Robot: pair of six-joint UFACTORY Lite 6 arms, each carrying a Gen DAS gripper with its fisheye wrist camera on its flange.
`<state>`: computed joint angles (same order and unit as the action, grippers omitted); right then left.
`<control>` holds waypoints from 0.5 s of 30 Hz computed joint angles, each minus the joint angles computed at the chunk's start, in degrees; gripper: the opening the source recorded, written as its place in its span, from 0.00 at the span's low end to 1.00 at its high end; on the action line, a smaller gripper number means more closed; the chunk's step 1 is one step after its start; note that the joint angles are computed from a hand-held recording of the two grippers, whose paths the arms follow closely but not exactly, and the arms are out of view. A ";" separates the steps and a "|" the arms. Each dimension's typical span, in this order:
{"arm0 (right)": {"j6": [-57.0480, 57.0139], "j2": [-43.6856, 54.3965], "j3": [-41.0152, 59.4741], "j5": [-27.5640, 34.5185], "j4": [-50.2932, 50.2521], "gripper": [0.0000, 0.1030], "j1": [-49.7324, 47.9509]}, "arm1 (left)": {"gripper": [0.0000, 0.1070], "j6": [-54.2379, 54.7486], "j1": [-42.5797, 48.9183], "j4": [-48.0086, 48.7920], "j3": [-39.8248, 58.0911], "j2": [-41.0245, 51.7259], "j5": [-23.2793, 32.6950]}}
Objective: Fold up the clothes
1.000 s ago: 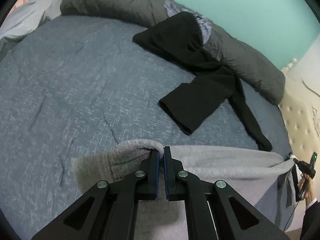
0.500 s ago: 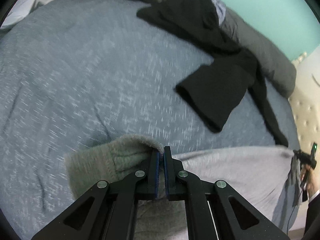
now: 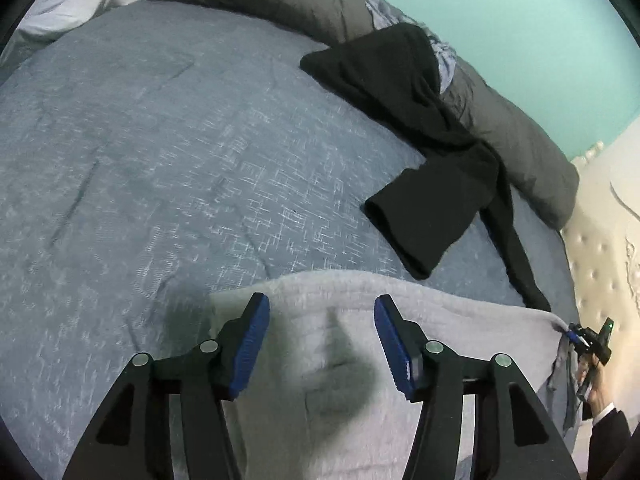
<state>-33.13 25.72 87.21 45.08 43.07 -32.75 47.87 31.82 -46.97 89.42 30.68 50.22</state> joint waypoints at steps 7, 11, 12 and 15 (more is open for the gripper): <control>1.23 -2.53 1.22 6.82 -5.42 0.50 -3.46 | 0.56 7.16 5.92 -3.30 -13.21 -9.08 0.58; -1.37 -5.19 -2.53 9.12 -6.32 0.50 -6.61 | 0.56 13.92 10.93 -6.75 -24.93 -17.82 1.19; -2.35 -6.13 -3.99 9.50 -6.30 0.50 -7.48 | 0.56 15.15 12.07 -7.28 -27.18 -19.58 1.61; -6.31 -9.74 -10.17 10.06 -3.73 0.50 -10.01 | 0.57 17.27 14.55 -8.33 -32.57 -22.98 2.31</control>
